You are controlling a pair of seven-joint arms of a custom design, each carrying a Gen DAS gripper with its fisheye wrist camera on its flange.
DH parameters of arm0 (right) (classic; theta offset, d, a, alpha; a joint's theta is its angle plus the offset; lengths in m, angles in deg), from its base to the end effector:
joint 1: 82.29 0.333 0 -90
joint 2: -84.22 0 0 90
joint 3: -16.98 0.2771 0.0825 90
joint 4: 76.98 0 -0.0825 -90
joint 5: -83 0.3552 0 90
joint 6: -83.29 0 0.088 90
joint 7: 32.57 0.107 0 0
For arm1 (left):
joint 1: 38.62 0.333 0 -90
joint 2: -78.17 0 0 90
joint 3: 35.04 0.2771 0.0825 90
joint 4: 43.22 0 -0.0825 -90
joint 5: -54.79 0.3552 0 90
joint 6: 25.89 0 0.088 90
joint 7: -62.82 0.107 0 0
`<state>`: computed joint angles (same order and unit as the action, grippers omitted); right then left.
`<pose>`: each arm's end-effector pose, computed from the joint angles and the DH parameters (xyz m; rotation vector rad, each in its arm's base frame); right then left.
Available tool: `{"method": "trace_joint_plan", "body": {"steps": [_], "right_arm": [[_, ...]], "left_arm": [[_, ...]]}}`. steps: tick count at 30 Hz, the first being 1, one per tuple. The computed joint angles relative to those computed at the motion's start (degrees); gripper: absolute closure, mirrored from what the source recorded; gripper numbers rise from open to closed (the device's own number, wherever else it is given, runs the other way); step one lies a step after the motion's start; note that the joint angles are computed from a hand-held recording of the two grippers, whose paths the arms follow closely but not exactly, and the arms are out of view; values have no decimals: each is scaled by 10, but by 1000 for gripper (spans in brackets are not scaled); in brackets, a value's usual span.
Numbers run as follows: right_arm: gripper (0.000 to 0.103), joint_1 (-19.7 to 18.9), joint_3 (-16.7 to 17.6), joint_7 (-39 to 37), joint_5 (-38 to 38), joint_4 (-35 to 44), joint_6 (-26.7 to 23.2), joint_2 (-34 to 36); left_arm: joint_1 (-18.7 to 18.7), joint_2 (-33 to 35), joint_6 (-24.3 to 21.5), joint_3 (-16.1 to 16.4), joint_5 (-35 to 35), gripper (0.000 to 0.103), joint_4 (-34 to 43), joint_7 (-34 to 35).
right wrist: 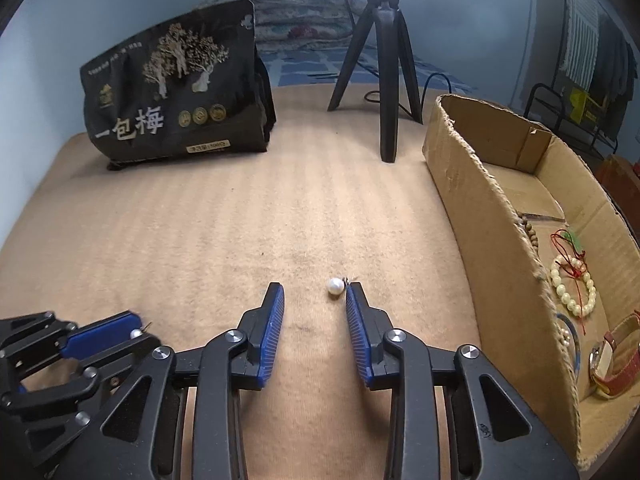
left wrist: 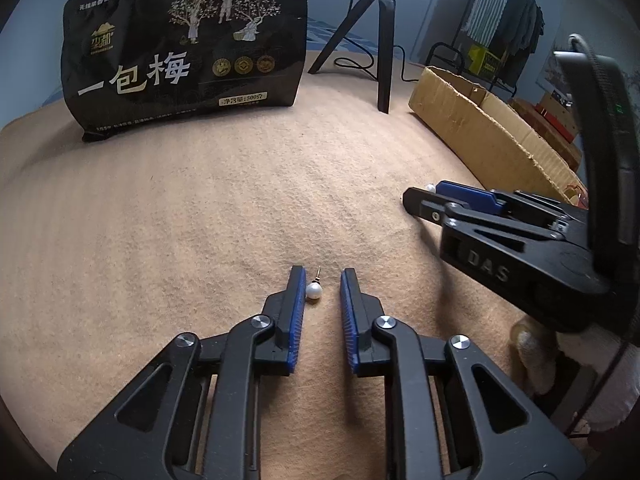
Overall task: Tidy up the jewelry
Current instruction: 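Close the left tool on one pearl earring while the right tool grips the other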
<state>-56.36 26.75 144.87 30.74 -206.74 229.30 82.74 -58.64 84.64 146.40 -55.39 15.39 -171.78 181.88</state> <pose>0.4149 0.3112 0.3775 -1.6499 2.0258 -0.6914 0.4470 -0.3162 0.3644 -1.3988 2.4781 -1.0202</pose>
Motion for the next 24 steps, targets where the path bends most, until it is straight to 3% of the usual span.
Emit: {"method": "trace_joint_plan", "body": {"steps": [5, 8, 14, 24], "right_arm": [[76, -1, -5, -13, 15, 17, -9, 19], [94, -2, -9, -10, 11, 10, 6, 15], [94, -11, -9, 18, -15, -23, 58, -9], [94, -16, 3, 31, -42, -45, 81, -37]], "left_arm": [[1, 0, -3, 0, -11, 93, 1, 6], [2, -1, -2, -2, -18, 96, 0, 11], [2, -7, 0, -5, -48, 97, -5, 34], [-9, -56, 14, 11, -74, 97, -49, 26]]}}
